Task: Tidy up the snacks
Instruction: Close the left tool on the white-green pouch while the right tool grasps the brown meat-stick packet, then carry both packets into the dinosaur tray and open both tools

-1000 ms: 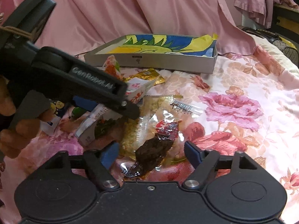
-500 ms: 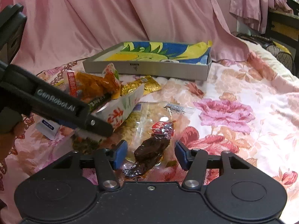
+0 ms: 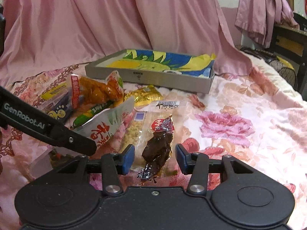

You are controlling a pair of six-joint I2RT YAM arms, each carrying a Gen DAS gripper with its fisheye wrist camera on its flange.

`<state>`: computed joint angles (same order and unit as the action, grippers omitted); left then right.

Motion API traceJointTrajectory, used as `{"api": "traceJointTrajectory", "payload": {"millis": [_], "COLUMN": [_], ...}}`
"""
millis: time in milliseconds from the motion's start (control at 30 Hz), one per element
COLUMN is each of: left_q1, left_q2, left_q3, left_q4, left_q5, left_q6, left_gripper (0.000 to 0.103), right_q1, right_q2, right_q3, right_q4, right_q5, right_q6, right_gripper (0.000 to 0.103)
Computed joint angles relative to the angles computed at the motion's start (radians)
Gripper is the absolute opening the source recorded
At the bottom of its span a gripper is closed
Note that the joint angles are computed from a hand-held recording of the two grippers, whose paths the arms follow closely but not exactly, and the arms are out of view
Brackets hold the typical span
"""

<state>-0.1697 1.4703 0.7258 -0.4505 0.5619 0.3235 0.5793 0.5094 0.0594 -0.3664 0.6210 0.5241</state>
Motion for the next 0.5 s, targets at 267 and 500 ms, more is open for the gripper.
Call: {"api": "traceJointTrajectory", "payload": {"millis": [267,500], "left_q1": [0.012,-0.012], "left_q2": [-0.041,0.013], "left_q3": [0.030,0.134], "left_q4": [-0.004,0.064], "left_q5": [0.054,0.054], "left_q6": [-0.039,-0.133], "left_gripper": [0.055,0.055], "right_q1": [0.057,-0.126], "right_q2": [-0.118,-0.221], "right_q3": [0.003,0.019], "right_q4": [-0.065,-0.014], "right_q5": [0.084,-0.044], "right_q6": [0.009,-0.149], "right_gripper": [0.049,0.049]}}
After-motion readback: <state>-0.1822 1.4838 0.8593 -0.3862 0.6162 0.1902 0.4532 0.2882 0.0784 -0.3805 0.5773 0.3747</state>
